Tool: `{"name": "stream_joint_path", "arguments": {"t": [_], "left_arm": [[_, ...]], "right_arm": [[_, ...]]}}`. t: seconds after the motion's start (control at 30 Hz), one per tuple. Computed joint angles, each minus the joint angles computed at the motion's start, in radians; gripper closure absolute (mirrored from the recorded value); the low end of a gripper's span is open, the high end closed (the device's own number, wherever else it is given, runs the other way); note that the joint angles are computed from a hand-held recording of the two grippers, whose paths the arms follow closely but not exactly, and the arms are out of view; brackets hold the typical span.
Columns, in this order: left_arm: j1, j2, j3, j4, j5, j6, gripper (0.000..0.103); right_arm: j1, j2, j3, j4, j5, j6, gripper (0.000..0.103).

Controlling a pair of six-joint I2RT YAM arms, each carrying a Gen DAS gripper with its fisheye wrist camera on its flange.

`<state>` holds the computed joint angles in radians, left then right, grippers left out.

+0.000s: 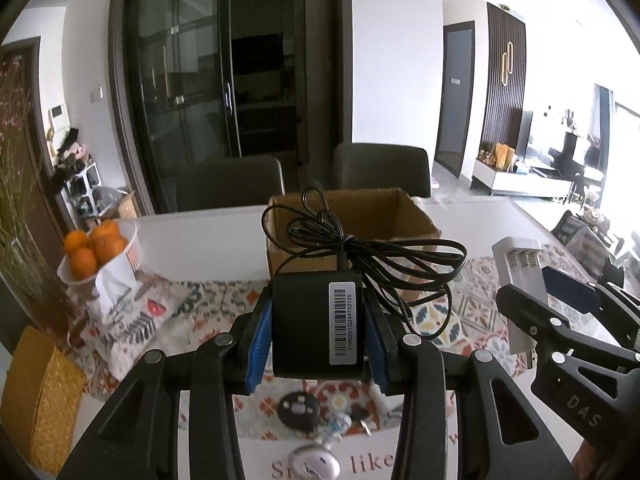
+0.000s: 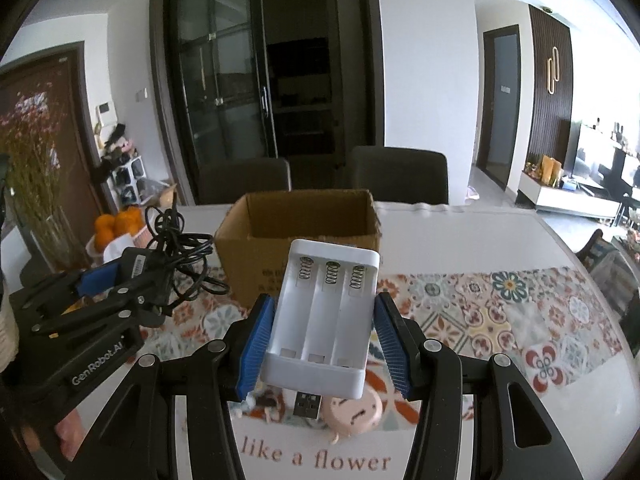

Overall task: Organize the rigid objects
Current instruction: 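Carry the charger and adapter to the cardboard box and lower them inside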

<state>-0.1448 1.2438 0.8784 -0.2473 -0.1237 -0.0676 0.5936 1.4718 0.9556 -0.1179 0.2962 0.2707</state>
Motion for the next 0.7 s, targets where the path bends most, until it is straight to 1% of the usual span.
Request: {"name": "stream_joint_path", "arguments": {"t": [0.17,0.3,0.47,0.6,0.7], "left_arm": [[0.018,0.062,0.055,0.019,0.016,0.012,0.062],[0.033,0.116,0.107,0.034,0.023,0.018,0.062],[0.052,0.186,0.177,0.060,0.034,0.038,0.062],[0.066,0.260,0.261,0.064,0.040,0.058,0.062],[0.084,0.324,0.339,0.039,0.080,0.059,0.062]], "right_arm": [[-0.032,0.065,0.073,0.004,-0.030,-0.016,0.051],[-0.067,0.122,0.132,0.004,-0.079,-0.019,0.051],[-0.111,0.224,0.258,-0.028,-0.144,-0.027,0.051],[-0.130,0.288,0.348,-0.038,-0.156,-0.052,0.051],[-0.144,0.344,0.436,-0.068,-0.182,-0.069,0.051]]}}
